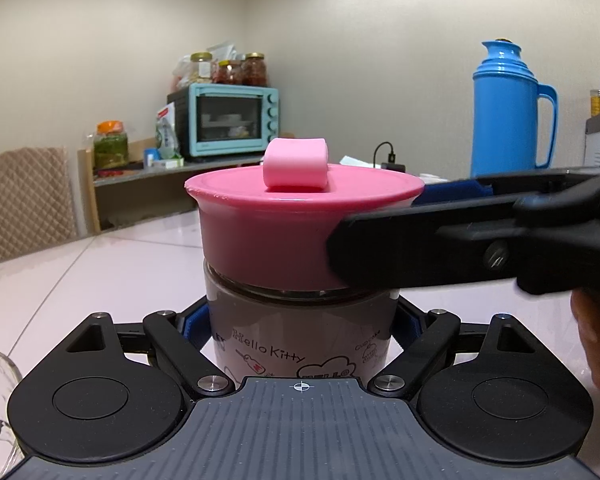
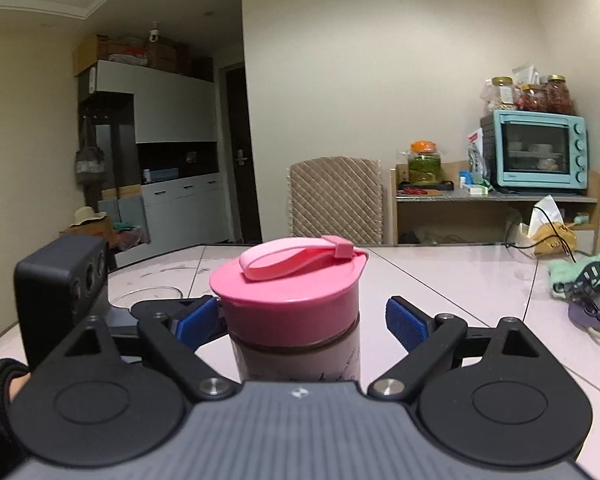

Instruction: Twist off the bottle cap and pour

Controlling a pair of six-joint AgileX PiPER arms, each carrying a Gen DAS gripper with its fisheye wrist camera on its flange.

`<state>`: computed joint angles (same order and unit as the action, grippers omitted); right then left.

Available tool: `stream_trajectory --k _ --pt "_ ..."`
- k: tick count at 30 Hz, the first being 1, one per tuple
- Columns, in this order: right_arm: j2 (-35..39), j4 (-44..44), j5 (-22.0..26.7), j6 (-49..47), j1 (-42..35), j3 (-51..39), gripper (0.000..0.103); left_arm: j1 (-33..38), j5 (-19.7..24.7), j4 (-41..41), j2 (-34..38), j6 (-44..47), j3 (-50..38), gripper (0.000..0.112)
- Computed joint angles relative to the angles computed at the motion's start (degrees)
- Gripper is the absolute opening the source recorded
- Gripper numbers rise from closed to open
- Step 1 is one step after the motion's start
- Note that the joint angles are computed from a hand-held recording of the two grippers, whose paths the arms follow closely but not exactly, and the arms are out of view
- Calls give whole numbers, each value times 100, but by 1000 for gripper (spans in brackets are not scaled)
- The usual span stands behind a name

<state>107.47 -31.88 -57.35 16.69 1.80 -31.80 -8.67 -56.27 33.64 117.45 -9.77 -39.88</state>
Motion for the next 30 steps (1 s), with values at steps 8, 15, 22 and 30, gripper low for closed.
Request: stream_trajectory --k 8,15,22,30 --pt "122 1010 128 -340 547 -85 92 82 128 157 98 -142 -269 90" --pt "123 1733 169 -645 964 -116 92 87 145 173 99 -163 -291 90" --pt "181 2044 212 -760 1168 -186 87 122 174 236 113 -231 -343 90" --pt "272 1497 23 -685 934 -179 85 181 153 299 141 -263 -362 90"
